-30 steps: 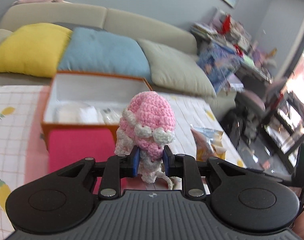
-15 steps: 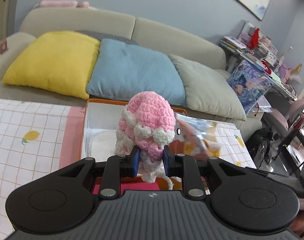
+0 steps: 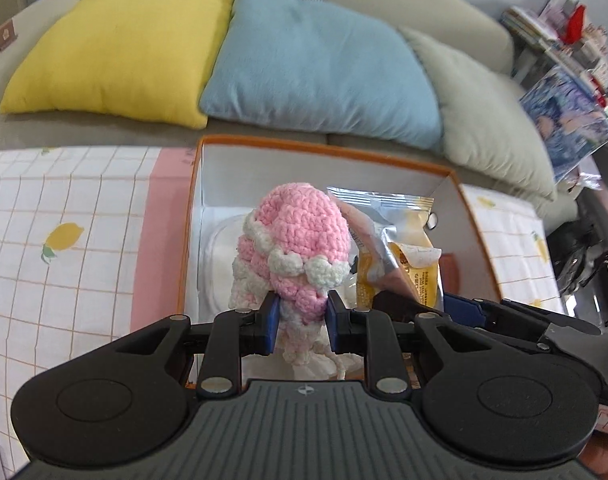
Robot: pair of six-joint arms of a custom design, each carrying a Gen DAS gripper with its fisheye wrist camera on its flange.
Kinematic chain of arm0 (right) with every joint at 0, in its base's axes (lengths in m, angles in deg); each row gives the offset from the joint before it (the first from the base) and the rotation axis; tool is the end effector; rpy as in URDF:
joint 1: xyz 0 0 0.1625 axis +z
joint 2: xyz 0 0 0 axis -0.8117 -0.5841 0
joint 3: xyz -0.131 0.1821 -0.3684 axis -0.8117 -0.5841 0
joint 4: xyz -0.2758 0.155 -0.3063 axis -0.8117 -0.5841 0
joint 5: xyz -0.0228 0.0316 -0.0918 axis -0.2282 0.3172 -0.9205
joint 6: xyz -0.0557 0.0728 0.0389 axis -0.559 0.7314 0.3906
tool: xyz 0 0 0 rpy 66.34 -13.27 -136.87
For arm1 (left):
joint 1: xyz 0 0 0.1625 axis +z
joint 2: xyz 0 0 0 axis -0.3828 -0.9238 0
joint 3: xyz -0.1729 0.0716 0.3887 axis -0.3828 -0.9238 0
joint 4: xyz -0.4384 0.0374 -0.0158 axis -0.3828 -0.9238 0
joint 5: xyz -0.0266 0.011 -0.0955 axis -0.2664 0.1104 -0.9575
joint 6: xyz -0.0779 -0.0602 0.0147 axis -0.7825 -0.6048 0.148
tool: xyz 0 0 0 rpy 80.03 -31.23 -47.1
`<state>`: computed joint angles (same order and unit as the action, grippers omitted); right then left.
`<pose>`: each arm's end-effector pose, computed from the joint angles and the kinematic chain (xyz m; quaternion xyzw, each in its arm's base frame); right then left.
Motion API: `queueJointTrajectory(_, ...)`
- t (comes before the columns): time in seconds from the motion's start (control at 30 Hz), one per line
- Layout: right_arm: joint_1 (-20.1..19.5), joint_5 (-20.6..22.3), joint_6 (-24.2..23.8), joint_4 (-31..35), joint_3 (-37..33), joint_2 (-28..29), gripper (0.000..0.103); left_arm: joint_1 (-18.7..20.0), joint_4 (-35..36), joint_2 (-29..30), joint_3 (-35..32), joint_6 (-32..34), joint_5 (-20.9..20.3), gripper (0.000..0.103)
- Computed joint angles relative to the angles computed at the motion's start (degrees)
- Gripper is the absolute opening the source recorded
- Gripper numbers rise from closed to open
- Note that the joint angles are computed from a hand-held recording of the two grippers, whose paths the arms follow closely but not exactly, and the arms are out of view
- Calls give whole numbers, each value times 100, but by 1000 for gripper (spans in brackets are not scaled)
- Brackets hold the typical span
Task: Organize soft objects
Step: 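Carry the knitted toy and snack bag over the orange box with both grippers, then lower both items into the orange box and open both grippers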
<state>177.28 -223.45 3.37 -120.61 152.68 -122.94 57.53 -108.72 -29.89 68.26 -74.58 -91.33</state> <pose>0.2729 -0.3045 0.1188 0.0361 -0.9067 0.3346 0.2540 -0.2088 -0.3691 0.2286 0.2279 0.9394 -0.1514 0.2065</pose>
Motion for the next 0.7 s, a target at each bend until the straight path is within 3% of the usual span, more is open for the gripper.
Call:
queueJointTrajectory(0.23, -303, 56, -88, 406, -99, 77, 40, 99, 110, 351, -40, -45, 188, 27)
queueJointTrajectory(0.63, -478, 4, -281, 717, -131, 168, 45, 123, 116, 521, -33, 57, 334, 27)
queueJointTrajectory(0.7, -441, -39, -359, 715, -151, 197, 46, 111, 123, 510, -24, 50, 360, 31)
